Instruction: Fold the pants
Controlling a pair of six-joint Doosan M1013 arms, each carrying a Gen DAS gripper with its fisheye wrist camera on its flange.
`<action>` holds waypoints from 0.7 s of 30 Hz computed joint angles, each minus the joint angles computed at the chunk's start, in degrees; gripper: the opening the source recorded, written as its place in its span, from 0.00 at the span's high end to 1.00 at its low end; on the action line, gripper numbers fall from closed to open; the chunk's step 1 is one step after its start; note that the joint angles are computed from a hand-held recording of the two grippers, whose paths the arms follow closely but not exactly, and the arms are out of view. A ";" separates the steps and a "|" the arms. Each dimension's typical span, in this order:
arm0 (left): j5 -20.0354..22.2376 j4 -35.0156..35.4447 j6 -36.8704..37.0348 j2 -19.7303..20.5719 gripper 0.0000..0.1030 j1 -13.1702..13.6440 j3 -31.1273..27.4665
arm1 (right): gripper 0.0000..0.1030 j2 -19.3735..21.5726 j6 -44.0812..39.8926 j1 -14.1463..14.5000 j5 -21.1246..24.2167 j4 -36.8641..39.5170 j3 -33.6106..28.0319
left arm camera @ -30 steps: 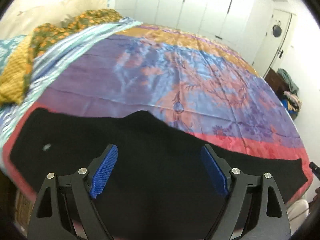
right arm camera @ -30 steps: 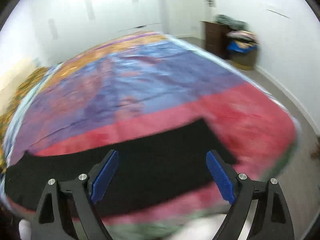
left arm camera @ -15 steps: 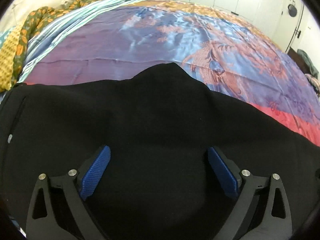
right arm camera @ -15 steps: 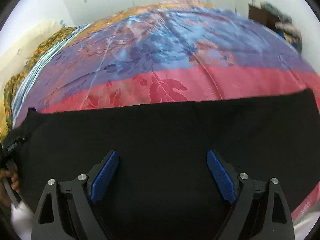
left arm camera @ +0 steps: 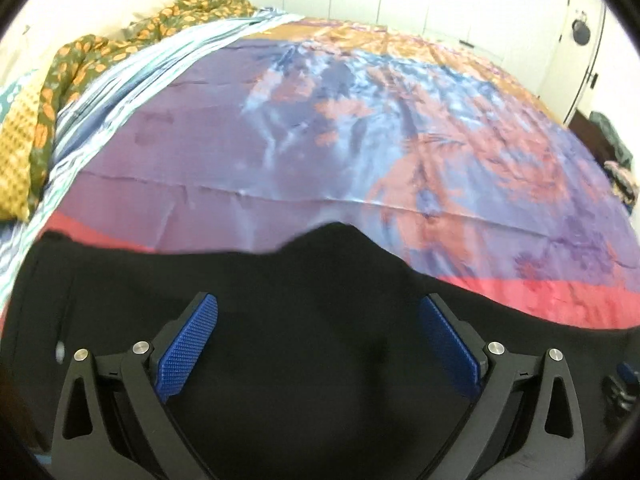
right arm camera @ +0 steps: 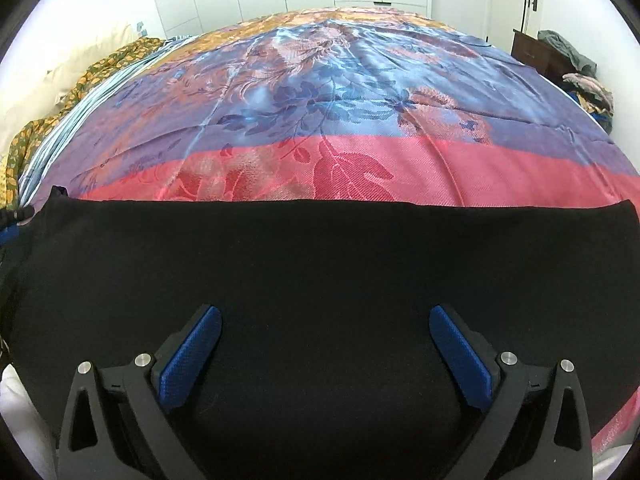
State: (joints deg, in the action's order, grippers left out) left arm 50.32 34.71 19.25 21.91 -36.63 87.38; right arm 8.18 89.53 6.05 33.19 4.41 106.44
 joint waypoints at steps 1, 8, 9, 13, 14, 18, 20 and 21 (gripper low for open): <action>0.69 -0.34 0.89 0.79 0.01 0.56 -0.35 | 0.00 0.00 -0.04 0.01 -0.12 -0.07 0.04; 3.98 1.88 2.07 3.68 0.00 0.54 -0.96 | 0.00 0.16 -0.65 0.25 -1.33 -1.08 0.31; 3.75 1.72 2.00 3.56 0.00 0.56 -0.84 | 0.00 0.17 -0.57 0.24 -1.55 -0.99 0.37; 3.53 1.45 2.20 3.55 0.00 0.77 -0.75 | 0.00 -0.14 0.14 0.43 -4.21 -1.75 1.36; 4.01 1.59 2.38 3.70 0.00 0.67 -0.96 | 0.00 -0.30 0.06 0.44 -5.06 -1.71 1.74; 4.19 1.21 2.72 3.83 0.00 0.72 -1.28 | 0.00 -0.64 0.96 0.52 -6.85 -2.12 2.53; 4.23 1.19 2.76 3.84 0.00 0.72 -1.31 | 0.00 -0.47 2.66 0.70 -6.48 -3.39 2.25; 4.21 1.16 2.78 3.84 0.00 0.74 -1.32 | 0.00 -0.42 3.51 0.80 -6.42 -4.02 2.20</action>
